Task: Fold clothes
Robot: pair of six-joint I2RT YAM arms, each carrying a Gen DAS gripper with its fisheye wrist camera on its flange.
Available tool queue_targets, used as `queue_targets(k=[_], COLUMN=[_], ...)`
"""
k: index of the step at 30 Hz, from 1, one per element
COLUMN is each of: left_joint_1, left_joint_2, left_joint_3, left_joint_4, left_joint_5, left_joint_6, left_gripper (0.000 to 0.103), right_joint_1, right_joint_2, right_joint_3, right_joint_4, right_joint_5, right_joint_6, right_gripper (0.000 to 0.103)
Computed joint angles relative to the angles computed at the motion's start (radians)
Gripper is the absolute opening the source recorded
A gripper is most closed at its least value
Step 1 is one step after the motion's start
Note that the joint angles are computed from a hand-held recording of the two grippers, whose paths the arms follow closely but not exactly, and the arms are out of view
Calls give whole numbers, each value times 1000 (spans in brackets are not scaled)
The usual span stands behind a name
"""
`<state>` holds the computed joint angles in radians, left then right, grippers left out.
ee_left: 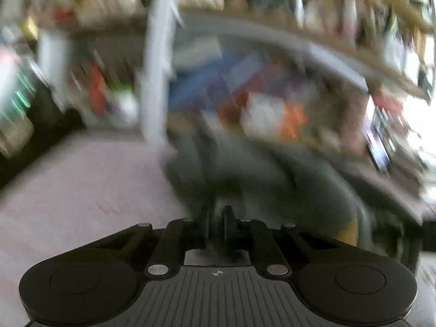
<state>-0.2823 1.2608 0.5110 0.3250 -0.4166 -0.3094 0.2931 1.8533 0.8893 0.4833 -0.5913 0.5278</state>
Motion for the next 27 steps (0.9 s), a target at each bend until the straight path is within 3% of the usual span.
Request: queue_targets(k=[2, 3, 5, 7, 10, 13, 15, 18, 20, 22, 25, 27], left_joint_1=[20, 38, 81, 165, 282, 306, 315, 274, 243, 195, 167, 165], left_joint_2=[-102, -155, -227, -291, -325, -301, -273, -191, -125, -52, 38, 65], left_joint_3=[-47, -69, -92, -109, -130, -152, -154, -135, -112, -73, -33, -29], left_joint_4=[37, 46, 2, -104, -242, -263, -244, -202, -180, -182, -155, -120], left_joint_5=[-71, -108, -179, -127, 56, 173, 263, 342, 373, 295, 259, 273], left_joint_6=[13, 13, 39, -3, -85, -121, -149, -145, -124, -94, -90, -57], left_gripper=[7, 0, 0, 0, 2, 17, 39, 57, 57, 57, 52, 30], right_joint_1=[5, 9, 23, 34, 35, 34, 33, 31, 31, 35, 40, 44], right_joint_2=[6, 9, -1, -14, -17, -15, -17, -25, -34, -47, -61, -65], right_joint_3=[16, 25, 23, 15, 10, 5, -1, -19, -35, -56, -78, -82], right_joint_4=[-35, -56, -70, -74, -70, -58, -45, -9, 21, 57, 94, 101], right_joint_5=[-21, -33, -21, 5, 14, 32, 48, 83, 110, 146, 185, 199], right_joint_6=[-21, -37, -69, -98, -95, -86, -80, -65, -59, -61, -75, -90], right_gripper=[34, 42, 44, 47, 48, 48, 48, 48, 48, 48, 48, 48])
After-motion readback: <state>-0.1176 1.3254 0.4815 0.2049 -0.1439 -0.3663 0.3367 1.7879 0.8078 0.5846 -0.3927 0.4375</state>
